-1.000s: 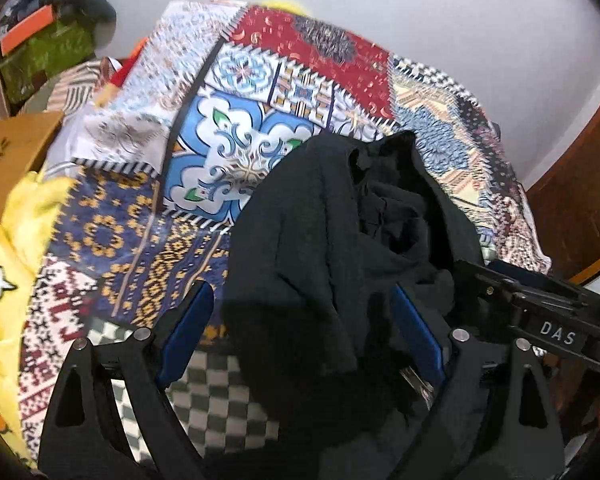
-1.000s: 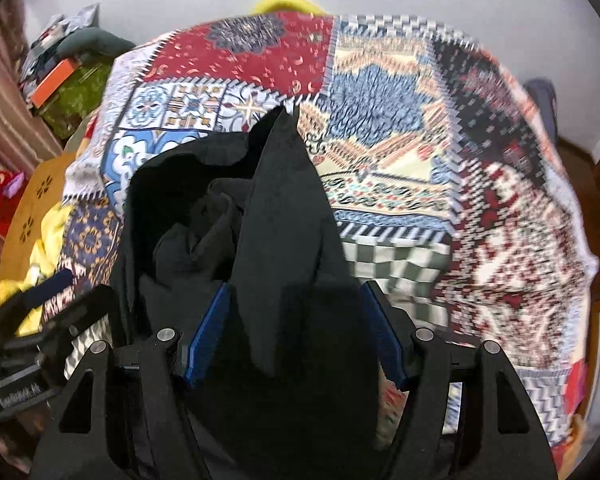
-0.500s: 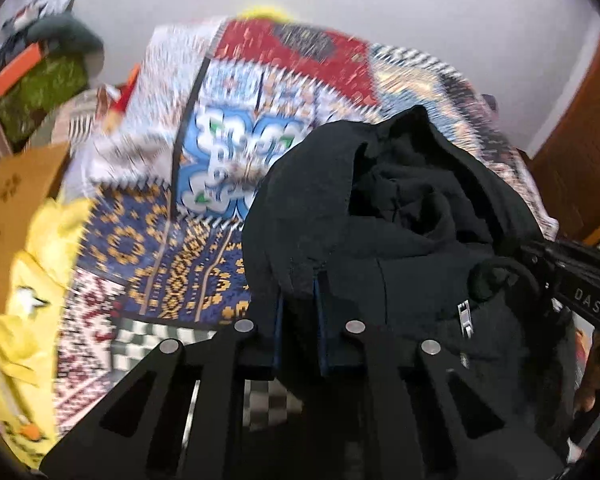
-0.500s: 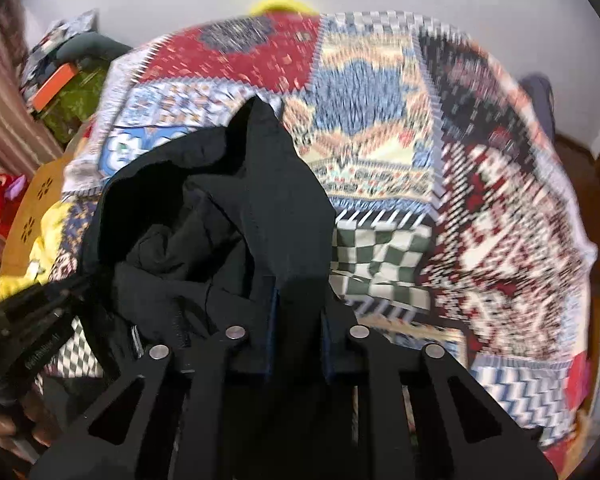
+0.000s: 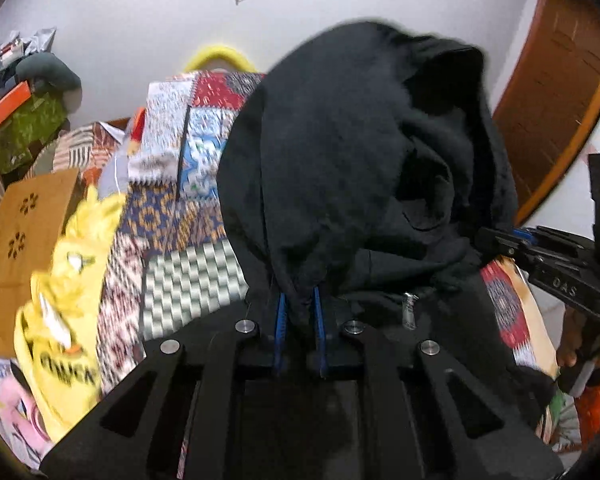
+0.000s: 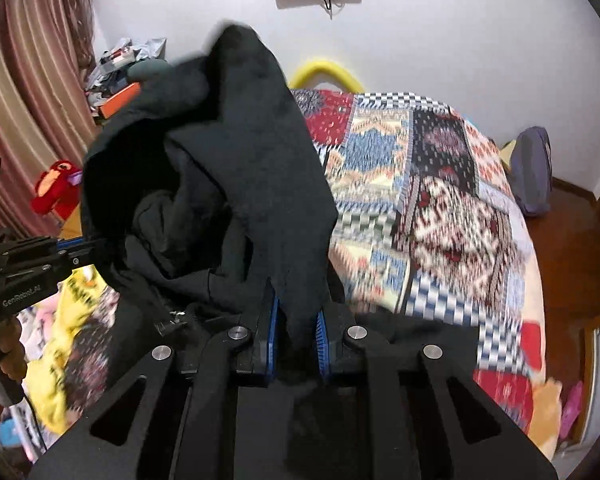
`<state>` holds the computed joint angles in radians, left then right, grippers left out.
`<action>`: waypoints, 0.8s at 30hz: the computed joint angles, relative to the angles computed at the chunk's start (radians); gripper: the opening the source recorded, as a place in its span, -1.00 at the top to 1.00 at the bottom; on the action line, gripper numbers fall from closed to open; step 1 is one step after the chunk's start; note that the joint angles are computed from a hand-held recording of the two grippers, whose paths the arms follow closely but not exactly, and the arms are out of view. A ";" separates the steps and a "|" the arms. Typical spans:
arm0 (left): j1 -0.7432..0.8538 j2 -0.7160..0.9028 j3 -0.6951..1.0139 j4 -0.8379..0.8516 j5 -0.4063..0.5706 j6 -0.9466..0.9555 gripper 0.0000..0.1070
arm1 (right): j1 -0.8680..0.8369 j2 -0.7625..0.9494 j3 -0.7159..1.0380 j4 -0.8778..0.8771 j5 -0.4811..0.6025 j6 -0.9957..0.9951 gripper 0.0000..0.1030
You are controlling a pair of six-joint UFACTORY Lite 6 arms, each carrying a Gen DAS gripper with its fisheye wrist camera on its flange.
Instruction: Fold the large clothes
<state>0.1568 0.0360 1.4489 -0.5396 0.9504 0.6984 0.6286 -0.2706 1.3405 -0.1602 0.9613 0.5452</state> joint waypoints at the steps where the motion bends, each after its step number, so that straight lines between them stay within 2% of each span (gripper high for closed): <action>1: 0.014 -0.045 -0.052 -0.009 0.003 0.024 0.78 | 0.011 -0.027 -0.032 0.001 0.002 0.011 0.72; 3: 0.054 -0.182 -0.219 -0.038 0.010 0.103 0.78 | 0.074 -0.101 -0.112 -0.027 0.018 0.077 0.72; 7: 0.129 -0.365 -0.447 -0.058 0.044 0.222 0.78 | 0.185 -0.243 -0.258 -0.058 0.057 0.200 0.71; 14: 0.236 -0.582 -0.732 0.032 0.041 0.316 0.78 | 0.566 -0.358 -0.359 -0.287 0.262 0.542 0.70; 19: 0.407 -0.653 -0.806 0.033 0.102 0.457 0.78 | 0.549 -0.411 -0.368 -0.214 0.352 0.506 0.70; 22: 0.528 -0.688 -0.782 0.008 0.160 0.554 0.77 | 0.621 -0.444 -0.362 -0.248 0.440 0.583 0.68; 24: 0.574 -0.688 -0.733 -0.018 0.183 0.592 0.75 | 0.610 -0.446 -0.328 -0.252 0.461 0.580 0.66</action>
